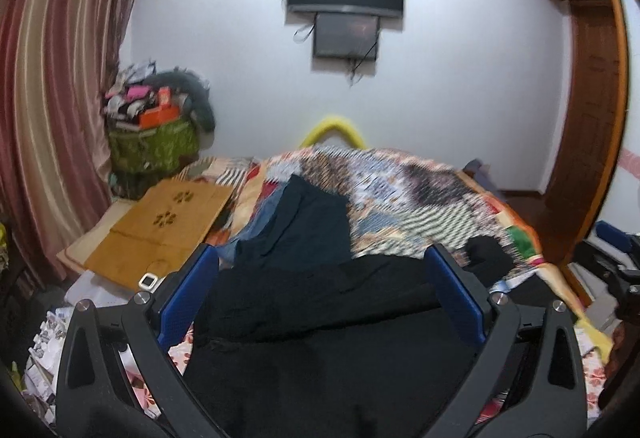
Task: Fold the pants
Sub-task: 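Grasp the black trousers' waistband with both grippers and lift it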
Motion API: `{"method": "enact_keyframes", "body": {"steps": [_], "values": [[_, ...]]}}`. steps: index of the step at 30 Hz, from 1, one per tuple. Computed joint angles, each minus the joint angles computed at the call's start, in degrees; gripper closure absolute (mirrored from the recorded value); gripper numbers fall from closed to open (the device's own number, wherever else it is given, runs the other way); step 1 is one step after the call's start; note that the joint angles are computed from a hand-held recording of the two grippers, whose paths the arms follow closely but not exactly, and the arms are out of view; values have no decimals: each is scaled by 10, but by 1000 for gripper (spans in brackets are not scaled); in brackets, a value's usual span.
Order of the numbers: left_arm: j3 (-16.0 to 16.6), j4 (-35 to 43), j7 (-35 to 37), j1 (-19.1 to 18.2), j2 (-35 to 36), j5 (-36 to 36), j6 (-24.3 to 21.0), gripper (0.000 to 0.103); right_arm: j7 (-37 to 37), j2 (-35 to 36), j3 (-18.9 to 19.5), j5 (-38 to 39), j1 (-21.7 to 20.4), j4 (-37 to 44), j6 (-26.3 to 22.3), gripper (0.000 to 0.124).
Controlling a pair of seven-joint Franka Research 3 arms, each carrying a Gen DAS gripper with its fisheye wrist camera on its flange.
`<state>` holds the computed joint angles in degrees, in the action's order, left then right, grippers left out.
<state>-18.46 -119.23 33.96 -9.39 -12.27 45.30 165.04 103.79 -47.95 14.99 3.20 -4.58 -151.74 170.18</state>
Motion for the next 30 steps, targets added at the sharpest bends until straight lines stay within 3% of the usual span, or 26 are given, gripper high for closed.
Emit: {"method": "enact_keyframes", "body": {"steps": [9, 14, 20, 24, 30], "values": [[55, 123, 115, -19, 166, -79, -77, 0, -32, 146, -15, -35, -21, 65, -10, 21], [77, 211, 206, -17, 260, -161, -131, 0, -72, 228, -52, -51, 0, 111, -35, 21], [86, 322, 298, -1, 360, -252, -218, 0, -166, 317, -130, -3, 67, 178, -83, 21], [83, 400, 345, 7, 425, -301, -285, 14, -234, 383, -158, 39, 87, 244, -130, 21], [82, 523, 391, 1, 521, -348, -380, 26, -314, 470, -174, 109, 88, 339, -218, 23]]}}
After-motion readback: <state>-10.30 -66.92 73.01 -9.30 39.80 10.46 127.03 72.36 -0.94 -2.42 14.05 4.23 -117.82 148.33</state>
